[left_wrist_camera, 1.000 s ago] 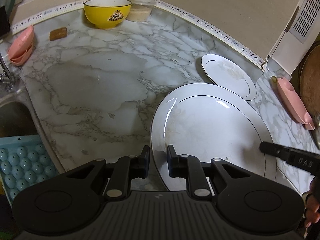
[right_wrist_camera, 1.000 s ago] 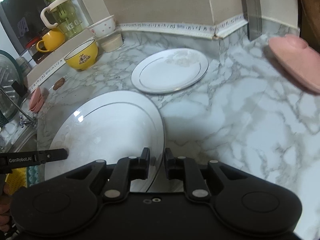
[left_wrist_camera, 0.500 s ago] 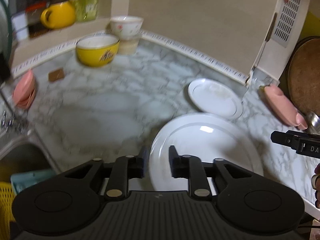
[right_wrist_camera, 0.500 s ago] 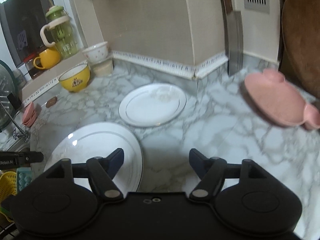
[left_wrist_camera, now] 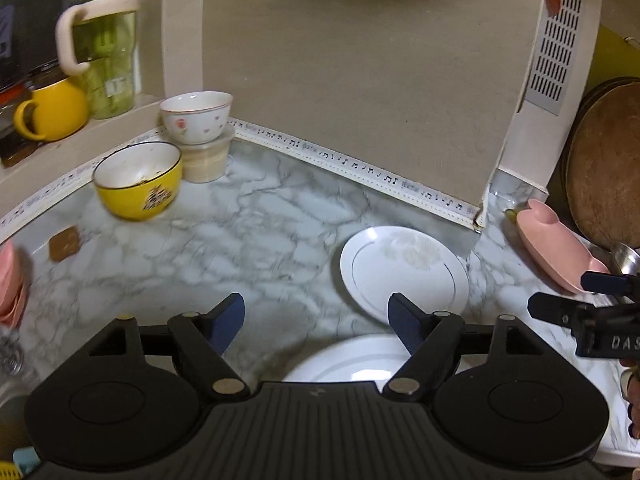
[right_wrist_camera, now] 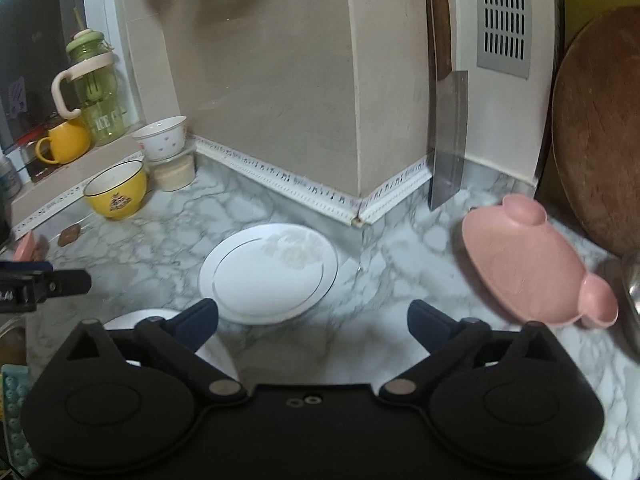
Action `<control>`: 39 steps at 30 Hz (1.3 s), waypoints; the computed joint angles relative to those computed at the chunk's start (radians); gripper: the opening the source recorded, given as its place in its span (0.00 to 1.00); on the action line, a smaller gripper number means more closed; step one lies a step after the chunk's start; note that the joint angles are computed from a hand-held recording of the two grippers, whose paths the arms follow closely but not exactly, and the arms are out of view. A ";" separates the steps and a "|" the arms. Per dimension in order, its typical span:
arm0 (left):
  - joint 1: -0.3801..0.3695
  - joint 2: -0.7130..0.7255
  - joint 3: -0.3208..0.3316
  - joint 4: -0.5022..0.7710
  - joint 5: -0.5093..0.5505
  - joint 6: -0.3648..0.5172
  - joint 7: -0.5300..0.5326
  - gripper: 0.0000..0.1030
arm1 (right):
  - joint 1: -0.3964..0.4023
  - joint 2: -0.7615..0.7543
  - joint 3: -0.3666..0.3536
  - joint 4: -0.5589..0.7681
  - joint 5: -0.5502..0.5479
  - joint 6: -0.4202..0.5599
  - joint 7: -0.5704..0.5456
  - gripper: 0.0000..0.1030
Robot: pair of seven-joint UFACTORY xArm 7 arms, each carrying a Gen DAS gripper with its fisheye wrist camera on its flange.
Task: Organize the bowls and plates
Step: 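Lower the large plate onto the small white plate with both grippers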
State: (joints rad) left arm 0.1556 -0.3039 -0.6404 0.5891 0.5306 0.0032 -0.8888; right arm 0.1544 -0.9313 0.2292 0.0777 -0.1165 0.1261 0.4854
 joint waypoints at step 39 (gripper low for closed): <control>-0.012 0.709 0.007 0.519 0.128 0.197 0.068 0.44 | 0.090 0.760 -0.232 0.357 0.109 -0.182 -0.155 0.43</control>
